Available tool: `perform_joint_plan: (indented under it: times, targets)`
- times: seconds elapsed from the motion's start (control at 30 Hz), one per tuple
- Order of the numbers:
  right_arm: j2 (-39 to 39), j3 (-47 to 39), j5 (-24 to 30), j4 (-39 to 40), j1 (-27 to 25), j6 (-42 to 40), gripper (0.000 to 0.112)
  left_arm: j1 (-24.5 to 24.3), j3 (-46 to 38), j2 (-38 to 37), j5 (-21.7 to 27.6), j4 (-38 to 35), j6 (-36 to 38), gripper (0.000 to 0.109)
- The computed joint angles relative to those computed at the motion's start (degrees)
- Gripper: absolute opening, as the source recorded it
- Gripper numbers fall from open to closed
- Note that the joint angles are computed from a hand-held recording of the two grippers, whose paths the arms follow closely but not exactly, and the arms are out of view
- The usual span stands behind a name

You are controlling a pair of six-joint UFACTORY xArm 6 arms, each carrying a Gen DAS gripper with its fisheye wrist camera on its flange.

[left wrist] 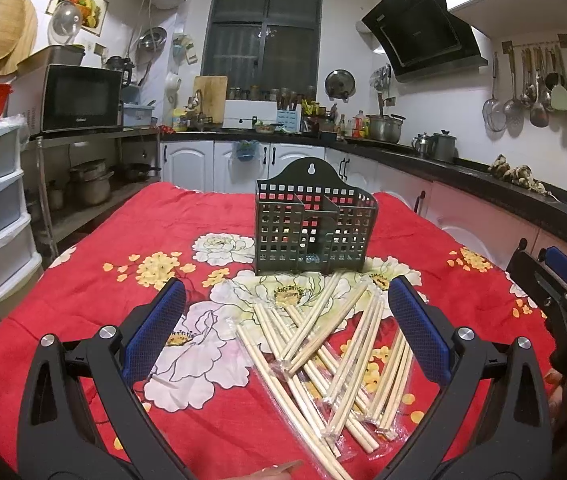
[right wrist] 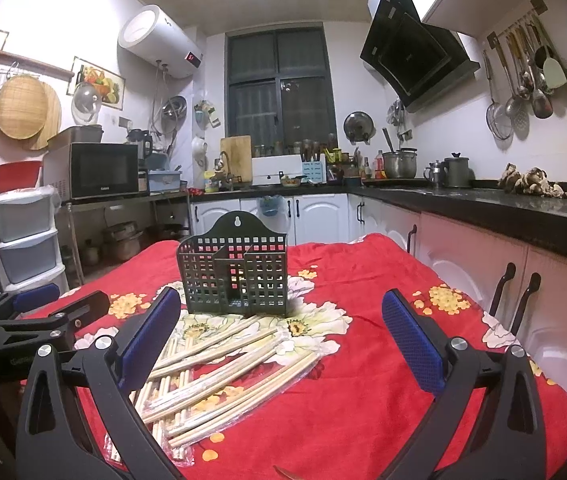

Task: Organize utensils

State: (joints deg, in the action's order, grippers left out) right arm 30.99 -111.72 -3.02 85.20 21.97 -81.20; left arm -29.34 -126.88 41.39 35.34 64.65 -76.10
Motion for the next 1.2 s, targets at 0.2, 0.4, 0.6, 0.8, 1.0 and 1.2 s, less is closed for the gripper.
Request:
perform_joint_plan:
  times: [0.2,0.4,0.6,0.8,1.0,1.2]
  targets:
    - [-0.1,0.2,-0.1,-1.8,0.0,1.8,0.098,-0.1,-0.1,0.0,0.4,0.1,0.1,0.094]
    - [0.0,-1.1,0.4,9.0,-0.6,-8.6,0.098,-0.5,-1.7,1.0,1.2,-0.5,1.0,0.094]
    - [-0.1,-0.9,1.3,8.0,-0.9,-8.1,0.098,-0.7,-2.8,1.6,1.6,-1.4,1.9,0.094]
    - [-0.7,-0.4,1.2,8.1,-0.8,-8.1,0.098,-0.9,-3.6,2.1,2.0,-2.2,2.9,0.094]
    - [0.6,-0.4,1.9,-3.4,-1.0,3.0,0.098,-0.6,-4.6,2.4,2.8,-2.9,2.7,0.094]
    - [2.0,-1.4,6.1,-19.8,-1.8,18.4,0.098,0.9,-0.5,-0.9,1.7,-1.3,-1.0,0.094]
